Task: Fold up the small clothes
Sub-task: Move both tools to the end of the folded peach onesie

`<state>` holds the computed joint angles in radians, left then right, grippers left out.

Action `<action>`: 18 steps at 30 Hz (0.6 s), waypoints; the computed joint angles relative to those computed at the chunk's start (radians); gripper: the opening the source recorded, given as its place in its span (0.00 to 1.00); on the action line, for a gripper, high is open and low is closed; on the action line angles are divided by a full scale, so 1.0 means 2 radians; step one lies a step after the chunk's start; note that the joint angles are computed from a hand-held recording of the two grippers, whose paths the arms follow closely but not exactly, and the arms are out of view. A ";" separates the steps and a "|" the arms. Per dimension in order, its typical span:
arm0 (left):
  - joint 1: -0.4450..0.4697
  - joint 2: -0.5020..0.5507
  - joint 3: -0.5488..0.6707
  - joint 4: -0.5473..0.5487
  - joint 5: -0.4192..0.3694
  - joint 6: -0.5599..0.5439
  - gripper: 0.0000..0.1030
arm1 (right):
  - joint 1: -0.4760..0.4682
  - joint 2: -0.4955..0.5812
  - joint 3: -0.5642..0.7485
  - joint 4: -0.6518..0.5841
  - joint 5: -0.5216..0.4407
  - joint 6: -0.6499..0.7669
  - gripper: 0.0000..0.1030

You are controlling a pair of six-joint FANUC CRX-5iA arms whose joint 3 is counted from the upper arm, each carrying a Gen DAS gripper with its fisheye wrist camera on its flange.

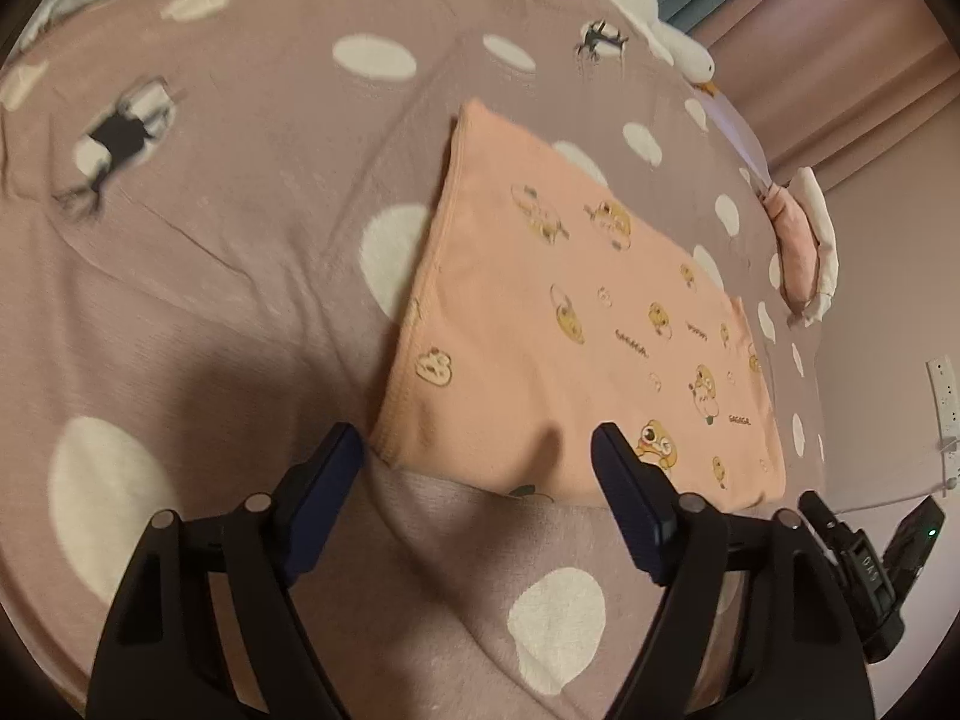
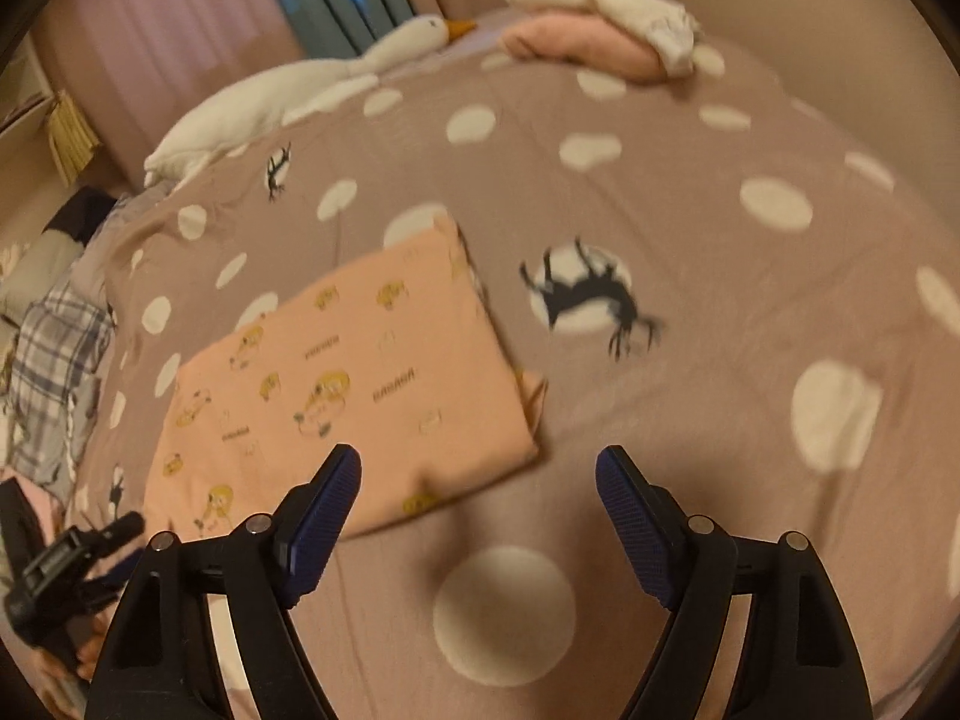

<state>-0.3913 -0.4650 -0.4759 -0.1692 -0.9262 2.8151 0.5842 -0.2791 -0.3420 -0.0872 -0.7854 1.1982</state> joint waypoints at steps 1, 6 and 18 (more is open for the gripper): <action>0.006 0.003 -0.005 0.007 0.009 -0.005 0.75 | -0.003 0.004 0.002 -0.012 -0.002 0.006 0.80; 0.015 0.010 -0.009 0.010 0.027 -0.010 0.75 | -0.012 0.031 0.017 -0.051 -0.020 0.021 0.75; 0.028 0.029 -0.013 0.030 0.061 -0.053 0.14 | -0.030 0.079 0.048 -0.098 -0.010 0.034 0.29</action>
<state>-0.3358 -0.4073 -0.5010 -0.1101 -0.8043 2.7097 0.5237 -0.1213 -0.2455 -0.2836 -0.8046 1.2668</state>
